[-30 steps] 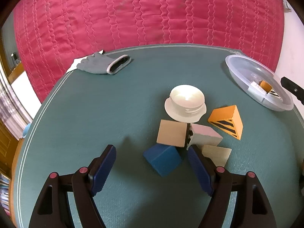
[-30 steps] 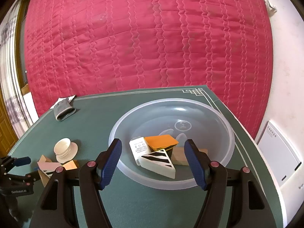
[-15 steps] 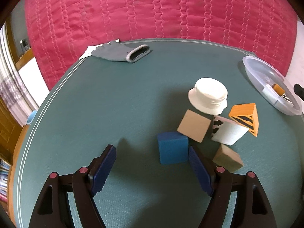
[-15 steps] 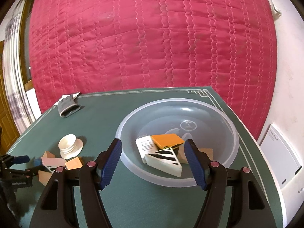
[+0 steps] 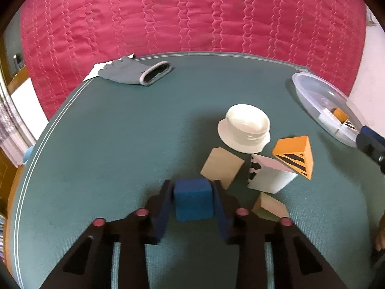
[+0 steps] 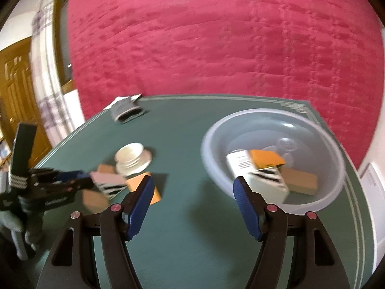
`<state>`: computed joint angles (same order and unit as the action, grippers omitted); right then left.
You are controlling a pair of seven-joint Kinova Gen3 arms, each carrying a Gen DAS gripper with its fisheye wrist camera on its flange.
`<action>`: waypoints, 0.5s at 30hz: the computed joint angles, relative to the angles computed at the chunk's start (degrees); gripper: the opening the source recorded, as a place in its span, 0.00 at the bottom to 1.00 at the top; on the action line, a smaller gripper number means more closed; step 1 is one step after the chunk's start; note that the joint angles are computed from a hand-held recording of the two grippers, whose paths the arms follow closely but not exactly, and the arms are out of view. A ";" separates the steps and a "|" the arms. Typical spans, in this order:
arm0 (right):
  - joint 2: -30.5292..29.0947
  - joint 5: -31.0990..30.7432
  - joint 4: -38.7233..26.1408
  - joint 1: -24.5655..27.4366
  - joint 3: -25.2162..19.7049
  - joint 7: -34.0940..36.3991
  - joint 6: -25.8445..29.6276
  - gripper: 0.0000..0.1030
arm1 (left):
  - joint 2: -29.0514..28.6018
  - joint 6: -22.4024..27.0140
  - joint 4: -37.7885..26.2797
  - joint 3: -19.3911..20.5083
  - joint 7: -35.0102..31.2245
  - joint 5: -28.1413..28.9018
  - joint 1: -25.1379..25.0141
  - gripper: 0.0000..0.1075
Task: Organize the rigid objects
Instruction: 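Grasp the blue cube with the left gripper, then grasp the orange cube with the right gripper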
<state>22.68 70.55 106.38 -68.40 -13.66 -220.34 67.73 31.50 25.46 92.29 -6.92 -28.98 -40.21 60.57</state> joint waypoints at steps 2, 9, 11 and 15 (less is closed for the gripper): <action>-0.01 0.60 -0.04 0.49 -0.30 0.90 -2.08 0.67 | -0.42 -0.84 0.86 -0.34 0.55 -0.27 0.19 0.30; 0.27 -0.19 -0.98 1.64 0.05 4.12 -7.10 0.67 | -1.20 -1.62 2.75 -4.33 6.72 -3.60 3.45 0.30; 0.24 -0.79 -1.34 2.19 0.29 5.19 -8.77 0.66 | -1.69 -2.13 3.53 -5.20 9.00 -5.30 4.21 0.30; 0.67 -2.63 -2.52 3.53 0.92 8.57 -12.54 0.65 | -2.22 -2.19 4.41 -5.69 12.79 -8.42 4.88 0.30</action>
